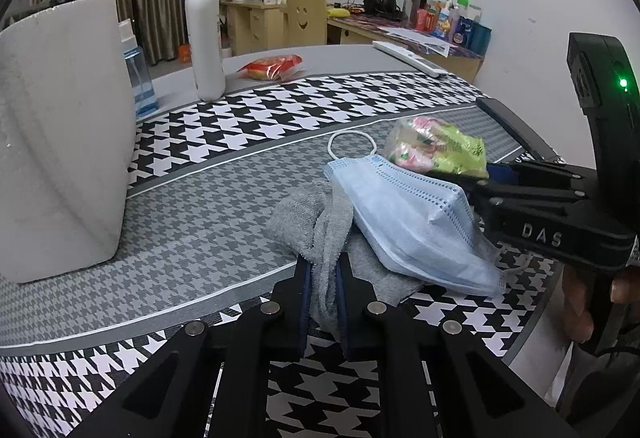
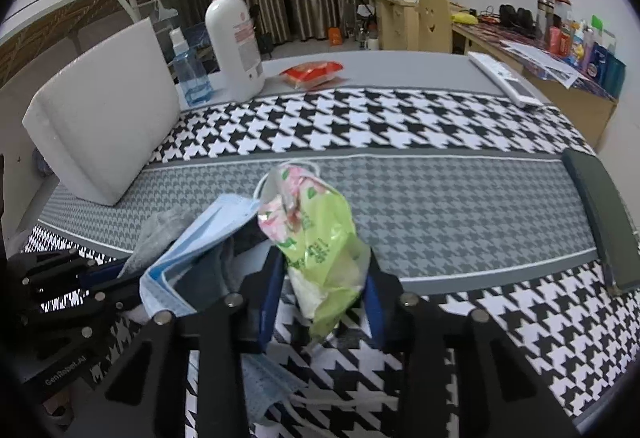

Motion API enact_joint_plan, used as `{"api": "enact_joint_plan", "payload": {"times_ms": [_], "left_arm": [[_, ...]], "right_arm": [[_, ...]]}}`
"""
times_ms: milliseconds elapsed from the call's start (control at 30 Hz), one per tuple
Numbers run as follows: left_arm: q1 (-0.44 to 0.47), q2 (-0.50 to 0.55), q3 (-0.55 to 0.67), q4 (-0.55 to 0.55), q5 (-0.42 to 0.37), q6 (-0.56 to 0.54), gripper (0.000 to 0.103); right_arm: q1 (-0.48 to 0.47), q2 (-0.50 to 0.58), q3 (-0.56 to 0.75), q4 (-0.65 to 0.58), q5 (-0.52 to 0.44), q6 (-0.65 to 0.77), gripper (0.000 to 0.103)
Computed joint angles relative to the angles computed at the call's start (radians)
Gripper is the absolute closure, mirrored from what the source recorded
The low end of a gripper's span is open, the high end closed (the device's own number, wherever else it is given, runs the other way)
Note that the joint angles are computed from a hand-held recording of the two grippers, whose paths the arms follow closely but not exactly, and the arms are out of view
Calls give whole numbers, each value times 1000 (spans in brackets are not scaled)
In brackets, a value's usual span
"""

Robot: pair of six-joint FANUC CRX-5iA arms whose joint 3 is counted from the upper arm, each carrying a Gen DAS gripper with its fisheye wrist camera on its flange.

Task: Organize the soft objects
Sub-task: 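Close the left tool on the grey sock while the right tool grasps the green snack bag, then lift and carry the sock in the left tool and snack bag in the right tool to the box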

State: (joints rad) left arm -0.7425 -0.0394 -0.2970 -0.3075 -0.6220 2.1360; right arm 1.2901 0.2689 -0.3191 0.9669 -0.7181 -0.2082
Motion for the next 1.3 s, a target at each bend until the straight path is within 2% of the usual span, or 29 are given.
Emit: {"api": "enact_joint_plan", "payload": {"times_ms": [167, 367, 800, 1300], "left_arm": [[-7, -14, -7, -15, 8, 15, 92], [-5, -49, -35, 4, 55, -11, 92], [-23, -119, -53, -58, 75, 50, 92], [-94, -187, -35, -249, 4, 240, 92]], "right_arm": [[5, -18, -13, 16, -27, -26, 63], [14, -32, -25, 42, -50, -57, 63], [43, -62, -53, 120, -94, -124, 63], [74, -78, -66, 193, -119, -163, 63]]}}
